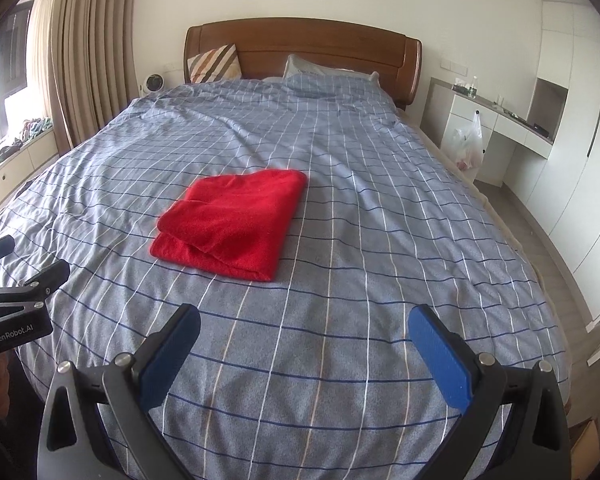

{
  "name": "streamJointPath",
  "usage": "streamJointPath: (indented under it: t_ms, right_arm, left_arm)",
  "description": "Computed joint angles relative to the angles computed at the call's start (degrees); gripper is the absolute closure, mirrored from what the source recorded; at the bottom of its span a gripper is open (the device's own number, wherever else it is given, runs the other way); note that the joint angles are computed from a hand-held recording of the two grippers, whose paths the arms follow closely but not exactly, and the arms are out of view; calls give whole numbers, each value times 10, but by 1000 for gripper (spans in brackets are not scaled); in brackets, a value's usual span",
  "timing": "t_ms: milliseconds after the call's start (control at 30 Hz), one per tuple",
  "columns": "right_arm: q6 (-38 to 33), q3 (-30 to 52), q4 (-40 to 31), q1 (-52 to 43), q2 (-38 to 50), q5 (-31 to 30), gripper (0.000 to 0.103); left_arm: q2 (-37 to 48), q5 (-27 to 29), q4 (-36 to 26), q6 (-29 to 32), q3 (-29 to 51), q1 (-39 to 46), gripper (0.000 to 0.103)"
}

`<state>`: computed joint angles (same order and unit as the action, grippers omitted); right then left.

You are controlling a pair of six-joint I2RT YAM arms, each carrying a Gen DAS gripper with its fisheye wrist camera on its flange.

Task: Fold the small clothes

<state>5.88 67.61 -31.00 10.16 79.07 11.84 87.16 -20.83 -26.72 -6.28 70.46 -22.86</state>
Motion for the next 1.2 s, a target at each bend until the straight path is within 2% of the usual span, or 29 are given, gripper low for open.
streamJointPath:
  t_ms: [100,233,500,667,1200]
  right_arm:
    - [-2,0,-1,1,-2,-2,1]
    - [-5,13,-14,8,2,3,1]
    - [4,36,-46,20,6,15,1]
    - [6,33,-46,18,-3,2,1]
    - [2,54,-63,25,-5,-17,1]
  left_arm:
    - [-9,-11,1,-5,1,-7,0]
    - [-2,13,-33,-15,22,0,0]
    - [2,27,-70,-29,40,2,0]
    - [3,-3,-91,-33,55,-8,0]
    - [-7,18,-108,-40,64,-5,0]
